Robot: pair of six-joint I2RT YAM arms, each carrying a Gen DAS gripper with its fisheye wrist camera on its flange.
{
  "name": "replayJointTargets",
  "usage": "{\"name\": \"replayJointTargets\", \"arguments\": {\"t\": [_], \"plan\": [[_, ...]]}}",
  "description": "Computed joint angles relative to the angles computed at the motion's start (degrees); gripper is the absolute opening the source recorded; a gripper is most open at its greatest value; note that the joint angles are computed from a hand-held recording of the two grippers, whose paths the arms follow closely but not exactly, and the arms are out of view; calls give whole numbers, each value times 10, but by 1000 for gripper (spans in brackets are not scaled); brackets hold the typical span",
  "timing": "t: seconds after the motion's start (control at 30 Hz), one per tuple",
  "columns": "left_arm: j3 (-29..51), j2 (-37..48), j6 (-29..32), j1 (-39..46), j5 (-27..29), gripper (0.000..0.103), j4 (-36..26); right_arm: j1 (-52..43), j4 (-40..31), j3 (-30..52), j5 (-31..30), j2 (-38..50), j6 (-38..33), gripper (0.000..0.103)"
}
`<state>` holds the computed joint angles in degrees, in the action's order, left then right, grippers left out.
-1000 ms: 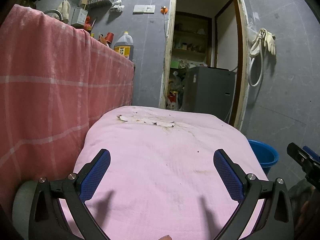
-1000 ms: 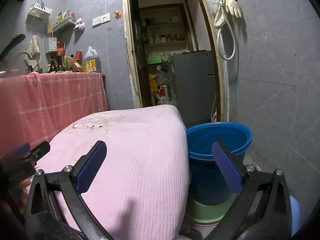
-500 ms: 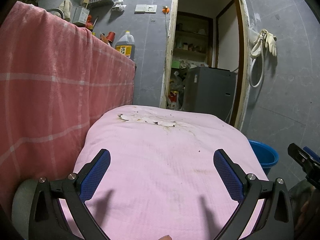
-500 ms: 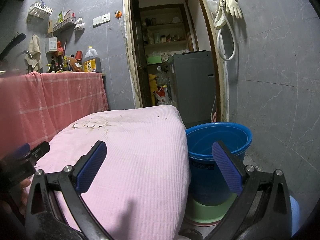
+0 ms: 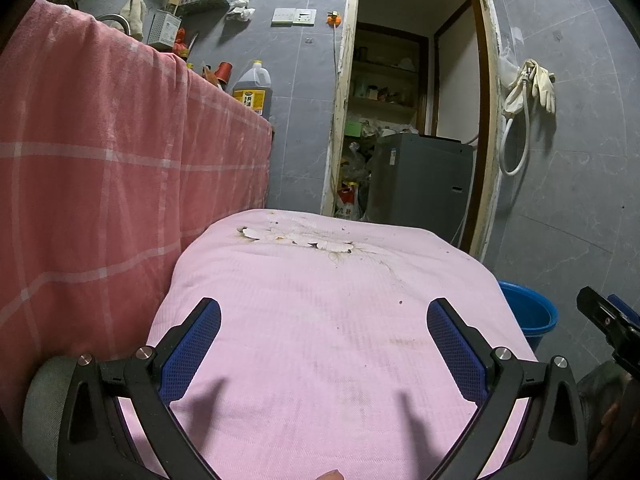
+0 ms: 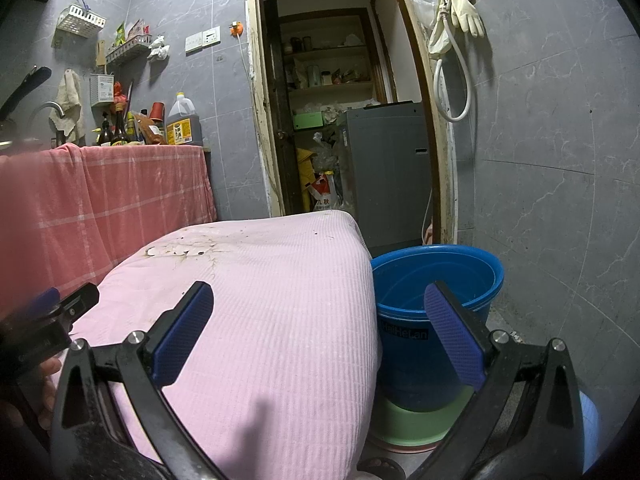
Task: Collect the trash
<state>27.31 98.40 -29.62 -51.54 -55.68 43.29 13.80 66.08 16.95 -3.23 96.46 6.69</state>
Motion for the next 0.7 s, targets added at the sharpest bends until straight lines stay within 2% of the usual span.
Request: {"name": "replayJointTargets", "arguments": {"t": [0.7], "plan": [[-8,-4,6,5,9,101,9,3,1,-4,4,-5,2,103]]}}
